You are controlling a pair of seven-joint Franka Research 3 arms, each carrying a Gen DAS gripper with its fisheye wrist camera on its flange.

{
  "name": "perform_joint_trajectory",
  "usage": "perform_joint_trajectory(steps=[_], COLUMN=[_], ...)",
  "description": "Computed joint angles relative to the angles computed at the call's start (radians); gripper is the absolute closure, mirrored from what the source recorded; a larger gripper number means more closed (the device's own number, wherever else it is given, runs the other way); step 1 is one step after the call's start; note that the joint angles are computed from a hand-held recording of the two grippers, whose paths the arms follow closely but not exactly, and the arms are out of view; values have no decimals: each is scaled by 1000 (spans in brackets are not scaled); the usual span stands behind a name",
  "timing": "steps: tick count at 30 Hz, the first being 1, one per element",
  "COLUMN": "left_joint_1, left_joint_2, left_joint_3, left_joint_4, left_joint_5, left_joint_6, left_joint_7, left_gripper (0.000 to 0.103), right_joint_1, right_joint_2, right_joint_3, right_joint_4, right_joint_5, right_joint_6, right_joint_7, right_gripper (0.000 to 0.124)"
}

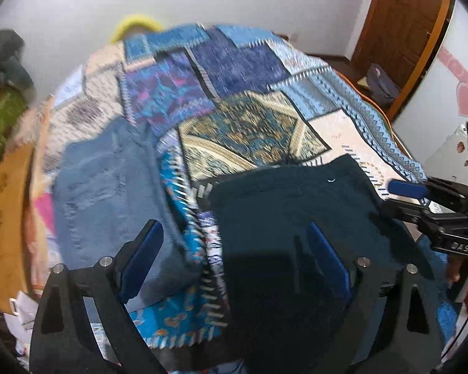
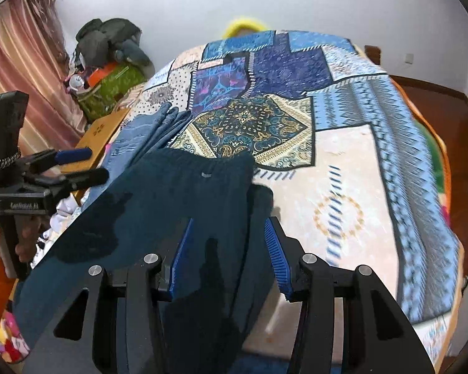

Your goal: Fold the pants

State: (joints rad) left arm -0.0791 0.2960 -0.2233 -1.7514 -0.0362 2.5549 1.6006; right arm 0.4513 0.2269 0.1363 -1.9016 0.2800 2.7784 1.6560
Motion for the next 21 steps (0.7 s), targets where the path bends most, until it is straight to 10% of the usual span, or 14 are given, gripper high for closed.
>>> perform_joint_trajectory(steps=[5,10,21], left_joint_1=[1,26,-22], left_joint_2=[75,86,54], left_joint_3=[-9,-32,22], left_joint_4=[74,66,47], left_joint_5=[-9,-70,73], left_joint_6=[-71,-42,-28], left_joint_7=[18,66,-69], left_gripper=[17,47,47], right_joint_1=[-26,-16,64], right_joint_2=[79,75,40], right_joint_3=[15,7,-72], right_joint_4=[95,76,70], right_joint_5=[42,38,-225], right_joint_6=[-76,-40,-79], right_joint_7=[-47,-89,102], right_gripper=[108,113,114])
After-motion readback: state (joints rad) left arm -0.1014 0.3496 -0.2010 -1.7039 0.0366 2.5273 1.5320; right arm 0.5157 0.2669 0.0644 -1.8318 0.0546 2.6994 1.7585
